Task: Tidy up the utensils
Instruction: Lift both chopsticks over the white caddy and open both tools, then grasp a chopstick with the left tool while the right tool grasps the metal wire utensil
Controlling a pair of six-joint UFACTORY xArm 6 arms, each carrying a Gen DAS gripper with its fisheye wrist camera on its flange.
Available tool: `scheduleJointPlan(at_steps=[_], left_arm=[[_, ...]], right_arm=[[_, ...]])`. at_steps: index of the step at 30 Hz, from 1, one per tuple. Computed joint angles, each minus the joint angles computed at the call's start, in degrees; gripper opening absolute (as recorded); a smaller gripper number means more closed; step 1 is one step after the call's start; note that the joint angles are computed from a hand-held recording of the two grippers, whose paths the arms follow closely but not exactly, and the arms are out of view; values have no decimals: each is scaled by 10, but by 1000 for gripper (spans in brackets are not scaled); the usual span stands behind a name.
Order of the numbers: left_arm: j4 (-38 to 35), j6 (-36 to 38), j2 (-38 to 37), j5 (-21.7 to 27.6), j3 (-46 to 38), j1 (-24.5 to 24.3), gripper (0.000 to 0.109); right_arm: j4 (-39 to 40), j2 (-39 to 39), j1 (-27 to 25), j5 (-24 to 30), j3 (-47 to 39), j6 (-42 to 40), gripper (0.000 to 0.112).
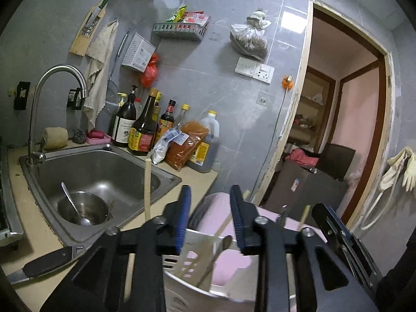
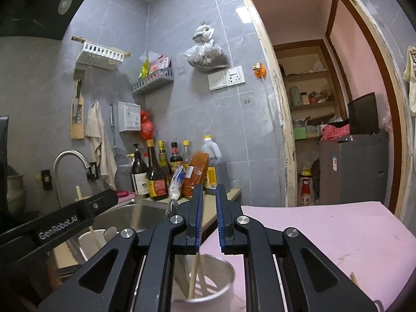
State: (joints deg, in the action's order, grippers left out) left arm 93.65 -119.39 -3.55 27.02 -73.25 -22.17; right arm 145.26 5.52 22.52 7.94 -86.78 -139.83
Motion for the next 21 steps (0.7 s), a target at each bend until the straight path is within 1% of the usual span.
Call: scheduleJointPlan(at_steps=[2,4,6,9,11,12,14,15,16,17,18,19,20,21], left_arm=[[-9,10,-3,-2,-3,-4,34],[-20,27,-3,-1,-9,-10,38],[-22,41,-3,7,-17,-21,41],[-31,68,1,12,-32,-36,49],[-37,88,6,11,-42,-43,54],[-41,102,9,10,-49,-49,54],[-51,129,16,7,-61,-57,61],[-57,141,20,5,-67,-61,63],[-57,146,23,4,-71,-66,67],[-56,147,25,1,-75,-68,73],[-53,147,29,-3,-79,-71,75],[-51,147,31,-8,-82,-74,81],[-50,148,34,-13,-84,-76,86],[-49,149,37,-18,-88,-79,88]], right_arm=[[-6,-12,-5,-1,8,9,23],[-17,-25,-11,0,18,22,23],[0,-37,-20,-8,21,0,25],[17,-55,-37,-11,29,-17,31],[36,-66,-50,-12,34,-37,39],[41,-74,-58,-12,37,-44,41],[46,-89,-73,-14,46,-54,51],[46,-95,-79,-14,50,-55,52],[42,-103,-86,-16,55,-53,55],[43,-110,-93,-18,59,-56,60],[43,-117,-99,-18,64,-57,65],[30,-128,-107,-12,75,-44,74],[25,-133,-111,-9,80,-38,79],[31,-145,-120,-7,91,-48,80]])
